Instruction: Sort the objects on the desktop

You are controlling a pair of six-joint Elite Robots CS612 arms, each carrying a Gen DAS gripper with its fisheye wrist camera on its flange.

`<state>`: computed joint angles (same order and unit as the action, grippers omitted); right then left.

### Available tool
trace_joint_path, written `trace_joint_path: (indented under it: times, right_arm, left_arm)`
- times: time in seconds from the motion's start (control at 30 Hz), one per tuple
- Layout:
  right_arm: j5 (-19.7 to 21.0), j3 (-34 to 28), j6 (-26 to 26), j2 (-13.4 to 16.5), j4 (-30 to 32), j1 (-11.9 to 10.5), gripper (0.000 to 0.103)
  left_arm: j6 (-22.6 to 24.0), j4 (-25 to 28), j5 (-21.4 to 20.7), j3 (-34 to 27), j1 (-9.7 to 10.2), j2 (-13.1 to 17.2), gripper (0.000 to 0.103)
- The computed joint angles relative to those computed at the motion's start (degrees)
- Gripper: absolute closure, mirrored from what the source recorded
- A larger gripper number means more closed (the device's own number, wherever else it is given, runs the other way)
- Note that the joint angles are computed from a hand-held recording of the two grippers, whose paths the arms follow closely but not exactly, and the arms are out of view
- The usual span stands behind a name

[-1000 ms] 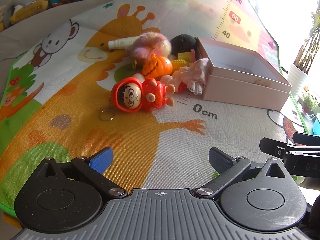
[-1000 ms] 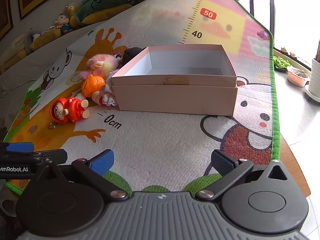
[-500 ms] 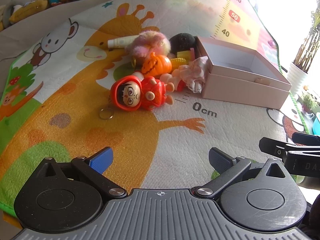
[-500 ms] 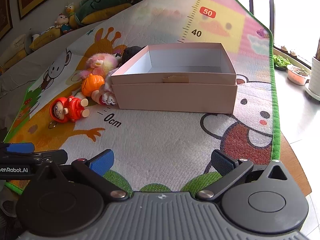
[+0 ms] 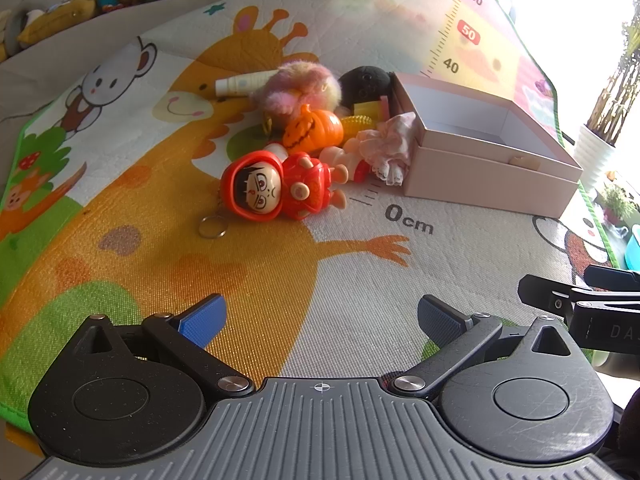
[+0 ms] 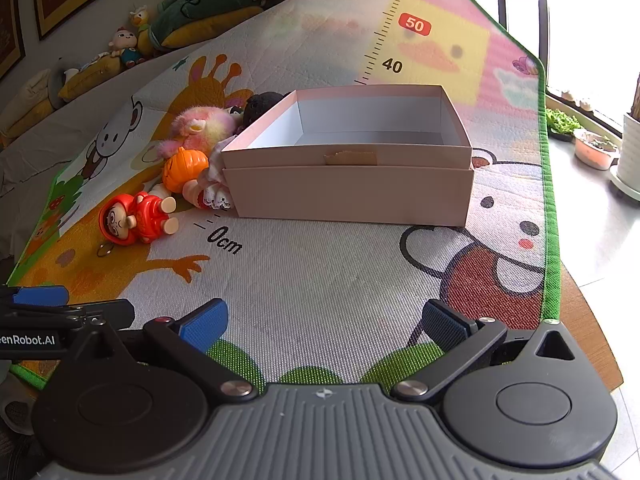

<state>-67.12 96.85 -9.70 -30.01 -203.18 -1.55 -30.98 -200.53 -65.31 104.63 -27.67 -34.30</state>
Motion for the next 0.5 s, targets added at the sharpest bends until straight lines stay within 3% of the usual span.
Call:
trace_joint_path:
  times: [0.5]
  right_arm:
    - [0.0,-0.1,-0.3,0.0,0.0,0.0,0.0]
  left_arm:
    - [-0.3,0.0,0.2,0.2,0.0,-0.2,0.0]
